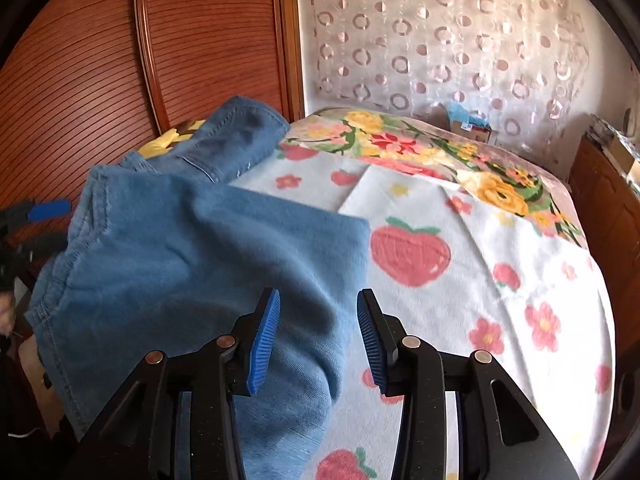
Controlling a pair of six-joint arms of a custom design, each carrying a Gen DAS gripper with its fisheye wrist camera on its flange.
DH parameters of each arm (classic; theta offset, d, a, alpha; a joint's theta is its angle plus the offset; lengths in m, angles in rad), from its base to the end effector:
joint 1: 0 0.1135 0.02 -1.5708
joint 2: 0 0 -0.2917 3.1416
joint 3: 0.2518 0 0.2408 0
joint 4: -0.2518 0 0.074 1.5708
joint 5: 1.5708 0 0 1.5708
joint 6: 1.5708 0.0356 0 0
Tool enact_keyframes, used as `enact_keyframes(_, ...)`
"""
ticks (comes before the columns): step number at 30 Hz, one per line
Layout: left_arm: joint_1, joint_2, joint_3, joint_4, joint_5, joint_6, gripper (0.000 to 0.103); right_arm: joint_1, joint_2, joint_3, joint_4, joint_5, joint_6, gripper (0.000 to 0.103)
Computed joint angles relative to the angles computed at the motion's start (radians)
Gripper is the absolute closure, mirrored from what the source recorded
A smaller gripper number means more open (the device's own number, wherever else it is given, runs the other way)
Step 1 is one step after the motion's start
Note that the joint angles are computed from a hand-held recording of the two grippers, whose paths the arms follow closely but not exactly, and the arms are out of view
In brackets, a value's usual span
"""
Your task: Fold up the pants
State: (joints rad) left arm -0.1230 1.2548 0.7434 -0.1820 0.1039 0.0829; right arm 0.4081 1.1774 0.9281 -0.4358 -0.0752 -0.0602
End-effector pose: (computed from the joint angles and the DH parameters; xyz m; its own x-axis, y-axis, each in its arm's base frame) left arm 0.2439 -0.0339 0.2590 -0.6155 0.1591 -0.7719 0.2530 0.9675 -0.0024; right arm 0.2135 0.0952 0.3142 -0.5527 -0.3043 -0.7758 -0.4833 0.8755 0.0009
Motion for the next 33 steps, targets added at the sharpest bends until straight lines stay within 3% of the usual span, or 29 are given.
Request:
enact_keyframes(4,0.029,0.109,0.084,-0.025,0.048,0.031,0.05,-0.013,-0.001,-0.022,0.012,-0.018,0.003,0.061)
enact_keyframes(6,0.051,0.162,0.12,-0.027,0.097,0.048,0.054,-0.044,0.01,-0.02,0.018,-0.044,-0.01,0.061)
enact_keyframes(10,0.033,0.21,0.151,-0.024,0.031,0.069,0.067,-0.077,0.026,-0.028,0.043,-0.075,-0.01,0.061)
enact_keyframes(13,0.033,0.21,0.157,-0.018,0.013,0.084,0.084,-0.085,0.026,-0.04,0.064,-0.082,-0.009,0.061)
enact_keyframes(19,0.066,0.187,0.177,-0.02,0.0,0.095,0.087,-0.075,0.026,-0.059,0.085,-0.112,0.0,0.061)
enact_keyframes(24,0.068,0.19,0.192,-0.074,0.015,0.095,0.079,-0.061,0.035,-0.06,0.096,-0.092,0.022,0.061)
enact_keyframes(27,0.055,0.153,0.17,-0.068,0.011,0.089,0.057,-0.055,0.046,-0.05,0.096,-0.08,0.029,0.061)
enact_keyframes(30,0.032,0.115,0.147,-0.069,0.0,0.078,0.046,-0.06,0.065,-0.034,0.1,-0.089,0.041,0.06)
enact_keyframes(32,0.016,0.09,0.129,-0.067,-0.002,0.064,0.032,-0.065,0.083,-0.021,0.104,-0.095,0.052,0.056)
enact_keyframes(33,0.006,0.073,0.116,-0.06,0.0,0.056,0.031,-0.064,0.088,-0.017,0.105,-0.096,0.06,0.055)
